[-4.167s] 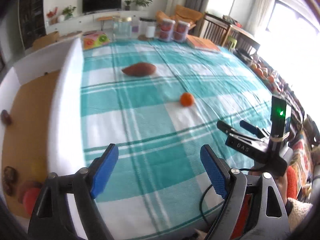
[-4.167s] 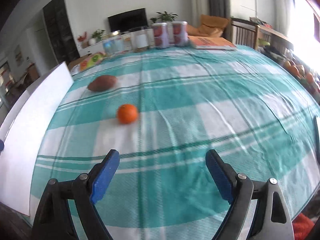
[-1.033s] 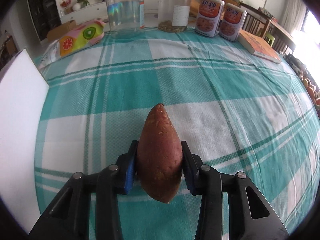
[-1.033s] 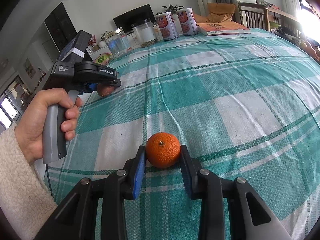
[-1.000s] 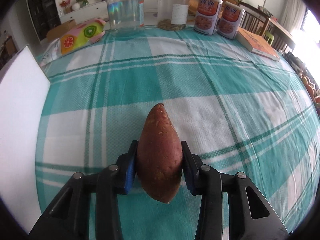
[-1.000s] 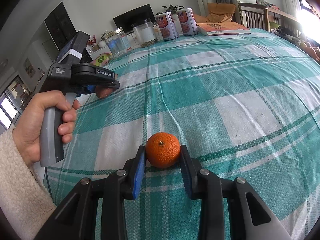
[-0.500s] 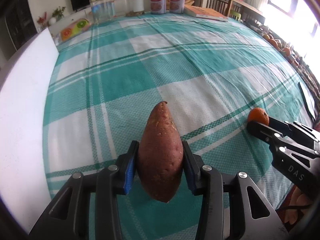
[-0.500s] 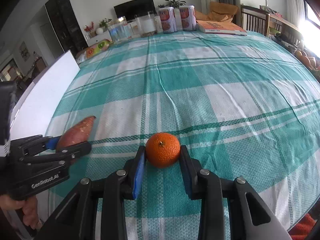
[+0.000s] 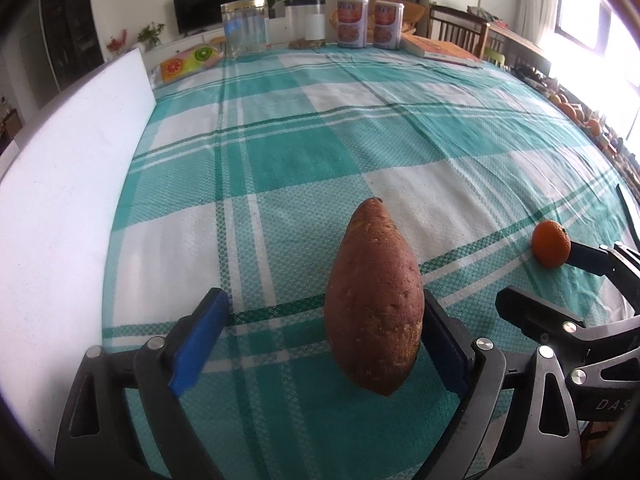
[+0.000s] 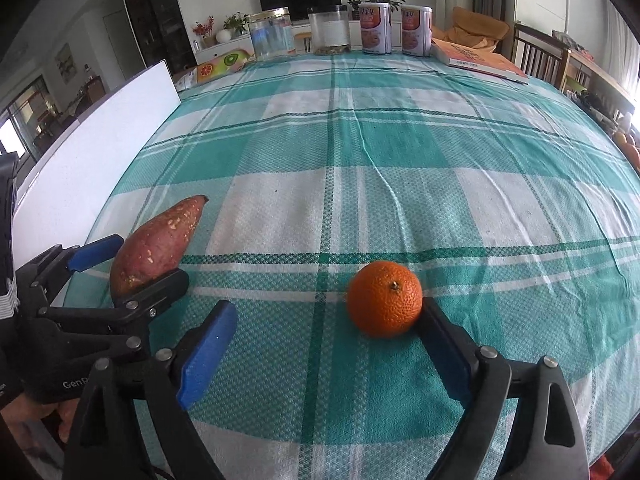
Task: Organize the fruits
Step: 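Grasp the sweet potato with the left tool while the right tool holds the orange, then carry the sweet potato and orange into the box and open both tools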
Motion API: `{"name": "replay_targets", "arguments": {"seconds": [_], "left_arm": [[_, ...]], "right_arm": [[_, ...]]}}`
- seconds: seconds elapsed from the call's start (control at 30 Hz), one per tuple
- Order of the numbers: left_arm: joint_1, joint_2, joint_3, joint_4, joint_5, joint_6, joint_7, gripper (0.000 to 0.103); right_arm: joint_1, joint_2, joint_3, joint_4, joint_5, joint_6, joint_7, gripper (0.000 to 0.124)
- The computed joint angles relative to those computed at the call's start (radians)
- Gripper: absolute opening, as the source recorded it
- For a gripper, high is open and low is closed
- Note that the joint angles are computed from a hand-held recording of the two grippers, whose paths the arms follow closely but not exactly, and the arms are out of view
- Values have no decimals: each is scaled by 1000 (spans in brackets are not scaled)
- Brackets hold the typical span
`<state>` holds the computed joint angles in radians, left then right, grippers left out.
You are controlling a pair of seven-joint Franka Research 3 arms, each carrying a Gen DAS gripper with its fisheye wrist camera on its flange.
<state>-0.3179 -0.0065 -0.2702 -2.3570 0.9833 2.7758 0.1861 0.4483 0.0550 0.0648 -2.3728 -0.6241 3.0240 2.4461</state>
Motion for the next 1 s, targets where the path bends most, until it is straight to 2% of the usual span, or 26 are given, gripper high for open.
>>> {"name": "replay_targets", "arguments": {"seconds": [0.2,0.3,0.4,0.47,0.53,0.63,0.73,0.8,0.87,0.93,0.97,1.0], "left_arm": [[-1,1,0,3,5,-3,-6,94],[-1,2,0,3,5,-2,-5,95],[-2,2,1,3,4,-1,-4,95],[0,2,3,1,-4,11,8,94],[2,1,4,-1,-8,18,14,95],[3,-7,4,-11,-73,31,80,94],[2,-20,4,-25,-214,67,208,92],[3,-30,-4,-19,-190,64,198,84],[0,-25,-11,2,-192,43,222,64],[-5,-5,-11,22,-247,29,278,50],[-6,3,-9,22,-295,42,317,42],[-8,3,-8,22,-283,40,297,42]], "right_arm": [[2,0,-1,0,2,0,-2,93],[5,-2,-7,4,-36,-9,37,92],[-2,-24,-22,-2,-179,-11,204,92],[-35,-40,-25,-20,-259,38,323,92],[-72,-48,-22,-41,-262,88,386,92],[-105,-47,-5,-78,-97,142,301,92],[-114,-47,-6,-61,-207,134,399,88],[-113,-41,0,-47,-242,129,408,75],[-107,-33,11,-45,-179,120,330,68],[-95,-27,7,-44,-141,109,286,55],[-87,-27,0,-42,-141,102,286,43],[-92,-26,8,-53,-70,116,224,33]]}}
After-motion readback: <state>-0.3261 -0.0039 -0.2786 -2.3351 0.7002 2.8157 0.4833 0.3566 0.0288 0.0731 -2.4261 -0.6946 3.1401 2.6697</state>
